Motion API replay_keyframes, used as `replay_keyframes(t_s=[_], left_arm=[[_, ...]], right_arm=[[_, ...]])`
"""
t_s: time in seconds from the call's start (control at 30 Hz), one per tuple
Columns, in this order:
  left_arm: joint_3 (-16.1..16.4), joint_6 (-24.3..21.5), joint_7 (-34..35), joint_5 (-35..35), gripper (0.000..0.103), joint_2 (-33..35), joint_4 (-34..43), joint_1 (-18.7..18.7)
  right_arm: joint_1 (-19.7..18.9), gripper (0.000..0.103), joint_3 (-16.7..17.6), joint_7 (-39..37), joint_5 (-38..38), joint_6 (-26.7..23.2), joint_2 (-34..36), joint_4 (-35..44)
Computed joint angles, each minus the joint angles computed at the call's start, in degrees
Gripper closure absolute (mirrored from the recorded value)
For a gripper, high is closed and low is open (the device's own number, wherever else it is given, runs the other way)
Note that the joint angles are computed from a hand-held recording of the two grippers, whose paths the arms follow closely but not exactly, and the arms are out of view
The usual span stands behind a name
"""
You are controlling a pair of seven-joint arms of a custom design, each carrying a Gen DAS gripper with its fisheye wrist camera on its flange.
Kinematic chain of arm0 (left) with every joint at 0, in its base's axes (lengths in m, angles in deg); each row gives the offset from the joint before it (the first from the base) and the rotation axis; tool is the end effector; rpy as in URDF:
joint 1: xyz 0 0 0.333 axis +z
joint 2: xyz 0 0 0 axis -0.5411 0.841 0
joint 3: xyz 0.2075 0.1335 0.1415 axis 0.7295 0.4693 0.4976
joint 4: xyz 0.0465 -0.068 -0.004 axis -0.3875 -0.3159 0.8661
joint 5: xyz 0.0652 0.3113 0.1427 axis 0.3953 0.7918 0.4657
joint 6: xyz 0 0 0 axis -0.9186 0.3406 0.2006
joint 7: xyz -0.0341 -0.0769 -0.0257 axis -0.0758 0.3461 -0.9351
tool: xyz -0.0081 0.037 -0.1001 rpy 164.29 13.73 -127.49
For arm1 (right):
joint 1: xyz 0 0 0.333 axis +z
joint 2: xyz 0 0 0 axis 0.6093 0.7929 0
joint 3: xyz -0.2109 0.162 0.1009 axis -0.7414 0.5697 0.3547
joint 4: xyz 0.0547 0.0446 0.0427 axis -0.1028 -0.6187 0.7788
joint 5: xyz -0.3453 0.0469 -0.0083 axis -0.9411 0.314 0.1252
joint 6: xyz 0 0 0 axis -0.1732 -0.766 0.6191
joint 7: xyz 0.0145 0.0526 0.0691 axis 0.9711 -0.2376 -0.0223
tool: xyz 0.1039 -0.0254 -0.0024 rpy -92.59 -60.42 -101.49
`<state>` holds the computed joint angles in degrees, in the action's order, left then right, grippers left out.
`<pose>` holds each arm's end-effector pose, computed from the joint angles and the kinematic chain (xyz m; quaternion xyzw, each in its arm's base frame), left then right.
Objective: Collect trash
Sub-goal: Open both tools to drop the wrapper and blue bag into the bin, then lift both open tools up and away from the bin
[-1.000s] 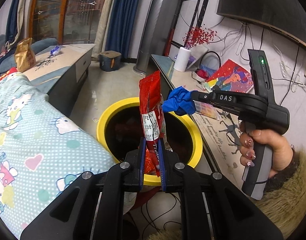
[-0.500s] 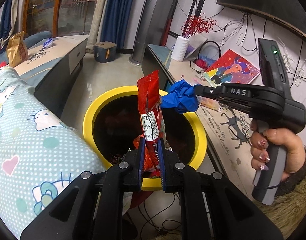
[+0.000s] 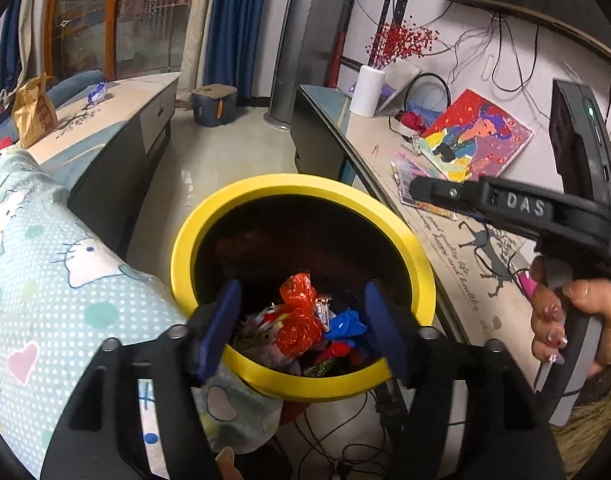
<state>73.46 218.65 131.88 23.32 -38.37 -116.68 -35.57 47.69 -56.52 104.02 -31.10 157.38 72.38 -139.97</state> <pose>0.6343 -0.1617 0.4721 -0.3631 0.8429 -0.3920 0.0629 0.5464 0.1372 0.4853 -0.4306 0.7987 -0.2230 0.3562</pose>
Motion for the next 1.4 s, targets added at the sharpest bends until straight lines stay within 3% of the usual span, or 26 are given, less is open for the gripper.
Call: replay_keyframes(t_s=[0.17, 0.27, 0.33, 0.57, 0.63, 1.07, 1.3, 1.4], left_arm=[[0.1, 0.7, 0.4, -1.8, 0.018, -1.4, -0.8, 1.0], [0.4, 1.4, 0.8, -2.6, 0.010, -2.6, -2.0, 1.5], [0.8, 2.2, 1.0, -2.9, 0.008, -3.6, -3.1, 1.8], [2.0, 6.0, 2.5, -6.0, 0.007, -7.7, -7.4, 3.2], [2.7, 6.7, 2.4, -6.6, 0.007, -9.1, -8.8, 3.7], [6.0, 15.8, 5.5, -12.6, 0.007, -16.0, -17.1, 6.3], [7.6, 18.8, 14.6, -22.3, 0.007, -20.6, -21.4, 7.3], [8.8, 18.8, 19.9, -28.2, 0.007, -22.8, -23.3, 7.4]], right_arm=[[0.6, 0.046, 0.6, 1.8, -2.9, -2.0, -1.8, -0.7], [1.0, 0.042, 1.2, 2.0, -3.6, -3.0, -2.6, -0.7], [1.3, 0.032, 1.7, 2.8, -4.4, -4.4, -3.3, -0.6], [2.8, 0.020, 3.6, 7.2, -11.4, -7.0, -4.9, 0.6], [3.5, 0.010, 4.3, 6.7, -12.5, -7.9, -4.7, 1.7], [10.4, 0.010, 6.9, 15.1, -32.4, -15.1, -1.6, 8.7], [14.5, 0.010, 7.8, 20.8, -41.6, -21.6, -0.8, 9.6], [16.5, 0.010, 8.8, 26.6, -47.6, -26.7, -0.8, 9.5]])
